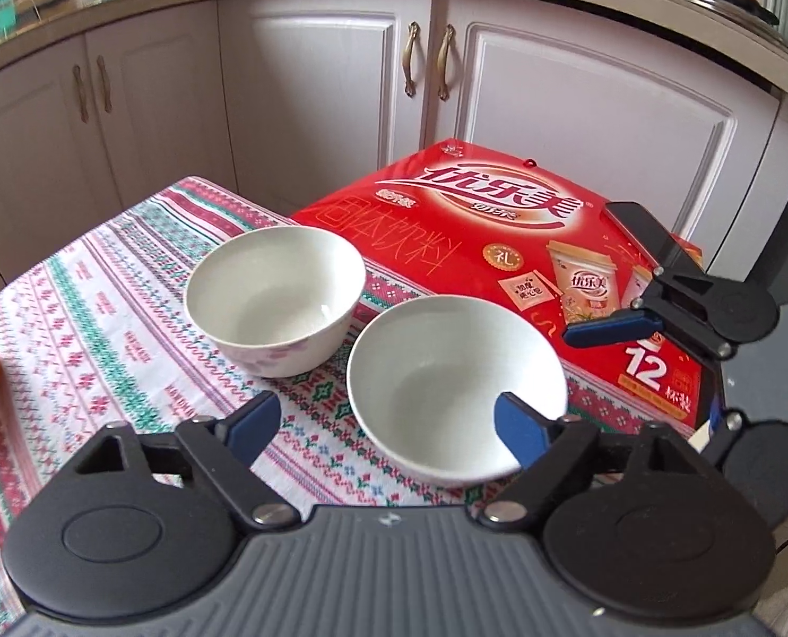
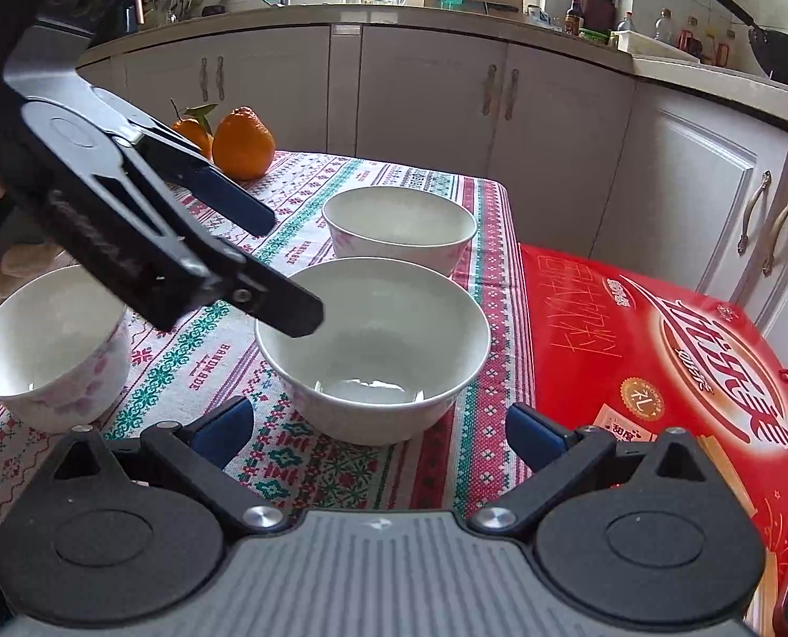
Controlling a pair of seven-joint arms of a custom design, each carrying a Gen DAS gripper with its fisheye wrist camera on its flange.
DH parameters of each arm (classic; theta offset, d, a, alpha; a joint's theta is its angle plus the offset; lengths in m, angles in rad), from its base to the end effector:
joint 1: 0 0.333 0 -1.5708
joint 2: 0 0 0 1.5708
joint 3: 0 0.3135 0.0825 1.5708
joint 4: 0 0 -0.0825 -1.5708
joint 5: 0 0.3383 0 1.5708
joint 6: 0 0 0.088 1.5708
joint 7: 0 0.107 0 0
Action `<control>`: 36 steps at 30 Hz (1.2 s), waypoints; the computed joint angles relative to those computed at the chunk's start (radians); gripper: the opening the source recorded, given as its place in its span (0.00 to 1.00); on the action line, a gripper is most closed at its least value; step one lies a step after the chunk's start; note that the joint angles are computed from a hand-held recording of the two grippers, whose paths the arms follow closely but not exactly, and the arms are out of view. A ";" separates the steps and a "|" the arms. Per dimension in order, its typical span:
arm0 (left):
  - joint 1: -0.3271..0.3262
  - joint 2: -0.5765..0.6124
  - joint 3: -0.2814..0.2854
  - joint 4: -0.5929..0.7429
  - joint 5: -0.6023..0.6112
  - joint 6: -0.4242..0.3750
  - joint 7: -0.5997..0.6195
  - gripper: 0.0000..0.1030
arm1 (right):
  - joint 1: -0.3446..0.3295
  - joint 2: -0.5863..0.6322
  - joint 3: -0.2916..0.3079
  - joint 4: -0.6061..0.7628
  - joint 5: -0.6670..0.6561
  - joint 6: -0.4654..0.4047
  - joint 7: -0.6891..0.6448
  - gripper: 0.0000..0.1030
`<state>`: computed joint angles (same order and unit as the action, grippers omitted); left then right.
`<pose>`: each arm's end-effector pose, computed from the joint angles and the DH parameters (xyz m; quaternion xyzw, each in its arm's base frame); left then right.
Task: Organize plates and bowls
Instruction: 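Grasp the rim of a white bowl with the left gripper and lift it, then carry the held bowl with the left gripper and lower it into another bowl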
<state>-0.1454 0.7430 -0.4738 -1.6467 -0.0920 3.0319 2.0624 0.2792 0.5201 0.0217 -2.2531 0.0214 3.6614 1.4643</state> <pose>0.6142 -0.3361 0.3228 -0.3513 0.8594 -0.3534 0.1141 0.5404 0.1637 0.2790 -0.7465 0.5080 -0.2702 0.3340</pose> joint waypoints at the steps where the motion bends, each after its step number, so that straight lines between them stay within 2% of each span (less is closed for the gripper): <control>1: -0.003 0.011 0.000 0.021 0.001 -0.018 0.000 0.81 | -0.007 0.003 0.005 0.006 -0.009 -0.005 0.002 0.98; 2: -0.007 0.020 0.002 0.037 0.002 -0.030 0.002 0.80 | -0.010 0.006 0.006 0.011 -0.011 -0.007 0.002 0.98; 4: -0.011 0.037 -0.001 0.070 0.002 -0.063 0.013 0.71 | -0.036 0.011 0.024 0.018 -0.042 -0.012 0.014 0.92; 8: -0.037 0.064 0.017 0.126 -0.005 -0.109 0.031 0.69 | -0.061 0.017 0.039 0.032 -0.081 -0.034 0.030 0.87; 12: -0.046 0.092 0.021 0.186 -0.030 -0.166 0.042 0.62 | -0.069 0.021 0.040 0.041 -0.099 -0.038 0.036 0.83; 18: -0.075 0.122 0.047 0.249 -0.050 -0.209 0.054 0.56 | -0.089 0.021 0.050 0.044 -0.133 -0.038 0.043 0.80; 25: -0.080 0.142 0.047 0.292 -0.075 -0.246 0.077 0.53 | -0.111 0.023 0.061 0.046 -0.169 -0.036 0.055 0.79; 36: -0.084 0.125 0.057 0.275 -0.103 -0.252 0.086 0.53 | -0.086 0.011 0.045 0.040 -0.153 -0.049 0.043 0.79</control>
<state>-0.2292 0.8679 -0.4171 -1.3720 -0.1955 2.7798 2.1481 0.1929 0.5308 0.0669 -2.2128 -0.1313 3.6124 1.5072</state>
